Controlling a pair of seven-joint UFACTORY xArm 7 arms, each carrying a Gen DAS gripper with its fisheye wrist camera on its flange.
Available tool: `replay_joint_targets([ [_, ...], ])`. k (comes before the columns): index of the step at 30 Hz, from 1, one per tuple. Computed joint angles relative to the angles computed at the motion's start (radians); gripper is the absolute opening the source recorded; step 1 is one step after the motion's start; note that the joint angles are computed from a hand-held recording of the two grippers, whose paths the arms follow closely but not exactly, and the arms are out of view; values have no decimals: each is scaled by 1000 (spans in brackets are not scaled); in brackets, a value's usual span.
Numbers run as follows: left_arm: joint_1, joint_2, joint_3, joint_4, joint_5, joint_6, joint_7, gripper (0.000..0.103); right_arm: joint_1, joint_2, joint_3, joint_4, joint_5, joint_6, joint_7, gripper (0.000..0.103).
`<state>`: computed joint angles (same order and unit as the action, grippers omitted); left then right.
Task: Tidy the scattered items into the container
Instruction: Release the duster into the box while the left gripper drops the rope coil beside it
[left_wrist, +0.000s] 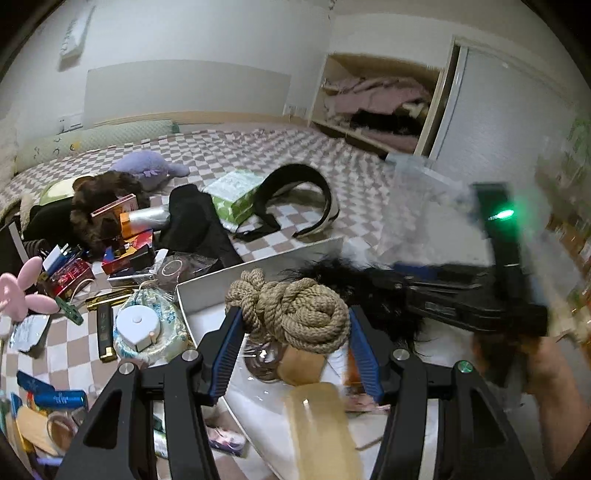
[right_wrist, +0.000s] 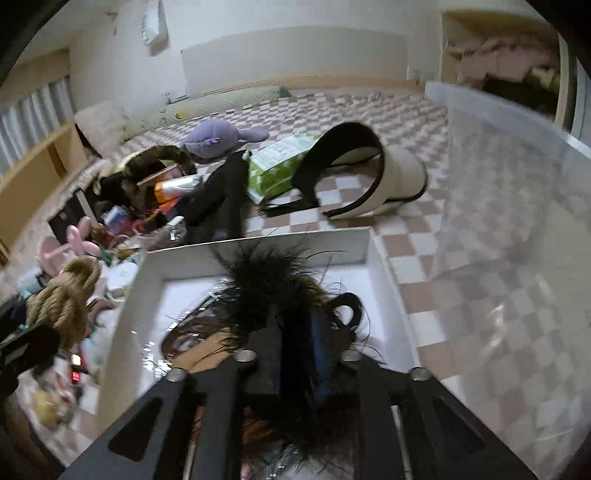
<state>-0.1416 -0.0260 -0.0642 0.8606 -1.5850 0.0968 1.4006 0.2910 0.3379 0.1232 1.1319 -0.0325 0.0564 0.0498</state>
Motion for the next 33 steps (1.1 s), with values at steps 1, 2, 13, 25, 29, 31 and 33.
replay_joint_targets([
  [1, 2, 21, 1, 10, 33, -1, -28, 56, 32, -7, -39, -14, -18, -24, 27, 80],
  [2, 4, 41, 2, 20, 67, 0, -58, 56, 30, -14, -38, -27, -18, -43, 30, 86],
  [13, 57, 184, -33, 83, 475, -30, -449, 74, -304, -28, 346, -109, 128, -120, -124, 87],
  [25, 149, 154, -120, 12, 597, -81, -591, 99, -393, -25, 441, -160, 129, -158, -103, 94],
  [29, 157, 121, -127, -18, 552, -79, -573, 99, -376, -37, 424, -170, 122, -153, -79, 94],
  [31, 141, 101, -114, -41, 552, -94, -578, 100, -358, -48, 407, -179, 119, -155, -69, 94],
  [33, 125, 79, -102, -64, 546, -107, -575, 100, -340, -58, 390, -188, 117, -159, -58, 94],
])
